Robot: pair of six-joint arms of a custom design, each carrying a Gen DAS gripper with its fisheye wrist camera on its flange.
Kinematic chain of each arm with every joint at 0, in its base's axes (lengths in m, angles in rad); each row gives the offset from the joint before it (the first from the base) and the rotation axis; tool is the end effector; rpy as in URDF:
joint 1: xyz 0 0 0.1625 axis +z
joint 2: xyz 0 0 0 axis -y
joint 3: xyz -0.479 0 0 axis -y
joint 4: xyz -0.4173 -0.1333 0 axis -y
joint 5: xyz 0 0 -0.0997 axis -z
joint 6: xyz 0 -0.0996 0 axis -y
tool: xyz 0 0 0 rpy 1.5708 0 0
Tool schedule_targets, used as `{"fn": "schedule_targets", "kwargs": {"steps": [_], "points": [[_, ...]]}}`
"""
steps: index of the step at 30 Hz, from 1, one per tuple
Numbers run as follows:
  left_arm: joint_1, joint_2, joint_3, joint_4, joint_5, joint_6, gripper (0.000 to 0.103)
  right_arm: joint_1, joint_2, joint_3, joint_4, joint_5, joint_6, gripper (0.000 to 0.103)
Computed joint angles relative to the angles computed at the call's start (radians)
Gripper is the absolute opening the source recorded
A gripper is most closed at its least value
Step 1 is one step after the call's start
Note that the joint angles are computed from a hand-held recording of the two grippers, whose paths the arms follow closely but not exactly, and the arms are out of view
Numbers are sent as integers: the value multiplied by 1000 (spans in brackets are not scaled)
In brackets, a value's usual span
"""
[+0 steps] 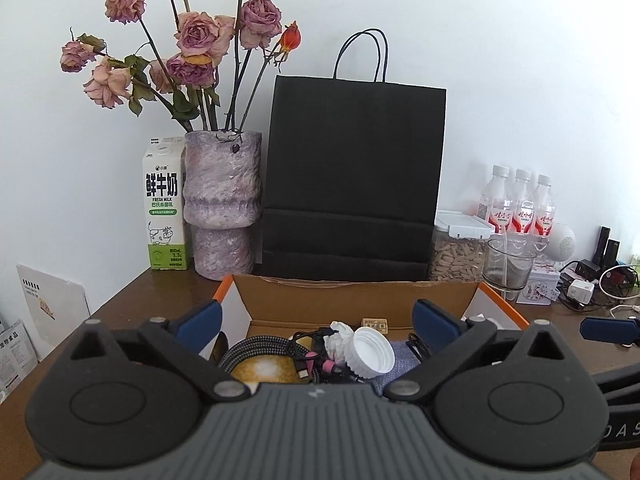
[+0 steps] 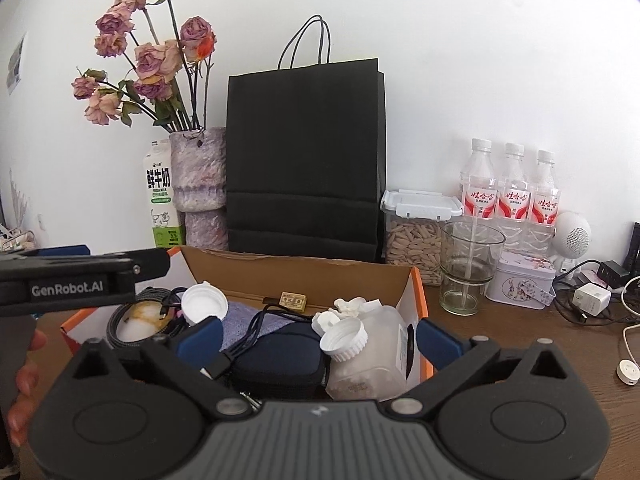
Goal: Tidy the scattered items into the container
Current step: 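Open both grippers to drop the caps into the box, then withdraw both open grippers toward the small cap and orange wrapper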
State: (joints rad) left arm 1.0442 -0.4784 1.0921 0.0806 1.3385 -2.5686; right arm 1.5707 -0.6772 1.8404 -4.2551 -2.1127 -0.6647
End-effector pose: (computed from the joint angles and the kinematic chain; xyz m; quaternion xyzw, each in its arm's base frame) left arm -0.2555 -0.7503 0.0041 0.4280 0.7925 -0.4189 0.1147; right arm 0.0819 -0.6289 0.1749 0.0533 -0.7200 0.5645 0.4000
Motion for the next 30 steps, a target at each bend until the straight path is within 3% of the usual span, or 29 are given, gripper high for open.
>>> {"fn": "schedule_targets", "kwargs": {"steps": [18, 30], "points": [[52, -194, 224, -48, -85, 58, 103, 75, 59, 90, -68, -97, 34, 103], [99, -224, 243, -35, -125, 46, 103, 92, 107, 64, 50, -117, 70, 102]]}}
